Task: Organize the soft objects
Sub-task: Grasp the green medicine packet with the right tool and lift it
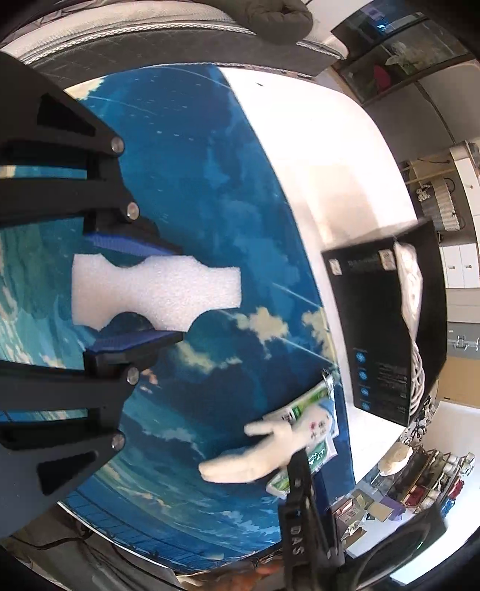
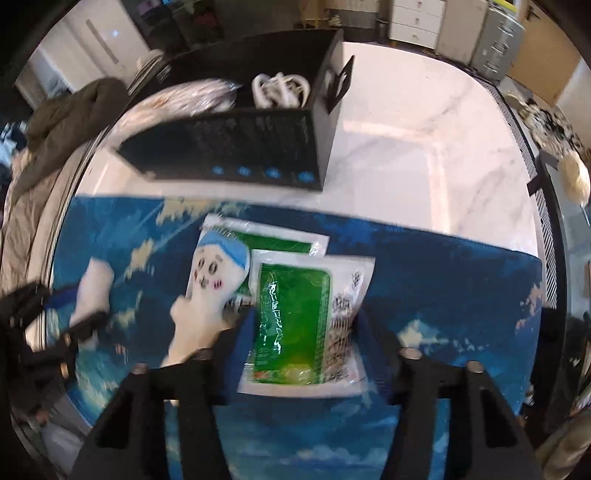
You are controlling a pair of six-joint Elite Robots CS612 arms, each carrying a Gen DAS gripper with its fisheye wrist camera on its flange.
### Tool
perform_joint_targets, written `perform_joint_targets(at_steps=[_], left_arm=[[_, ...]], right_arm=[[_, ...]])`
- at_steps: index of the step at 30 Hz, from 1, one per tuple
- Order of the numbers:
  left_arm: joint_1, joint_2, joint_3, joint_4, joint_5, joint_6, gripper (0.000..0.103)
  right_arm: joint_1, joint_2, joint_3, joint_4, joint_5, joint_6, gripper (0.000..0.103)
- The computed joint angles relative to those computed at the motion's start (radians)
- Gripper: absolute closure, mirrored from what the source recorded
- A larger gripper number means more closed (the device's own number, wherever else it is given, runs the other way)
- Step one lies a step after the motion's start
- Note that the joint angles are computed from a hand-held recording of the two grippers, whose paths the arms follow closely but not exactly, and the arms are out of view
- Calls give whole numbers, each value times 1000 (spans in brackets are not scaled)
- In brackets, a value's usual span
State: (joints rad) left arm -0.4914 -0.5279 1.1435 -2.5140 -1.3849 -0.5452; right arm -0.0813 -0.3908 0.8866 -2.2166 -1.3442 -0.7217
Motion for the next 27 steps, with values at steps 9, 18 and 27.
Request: perform_joint_targets(at_steps=[9,18,27], left_arm=[[-4,-6,7,0,-11,10,60],[-2,7,-19,43,-32,24,51],[-5,25,-64,68,-47,33,66]], right_arm=[[-20,-58,120,-75,-34,-97,62],[-48,-97,185,-66,-16,-149,35],[-53,-116,238,-134,-44,-210,59]])
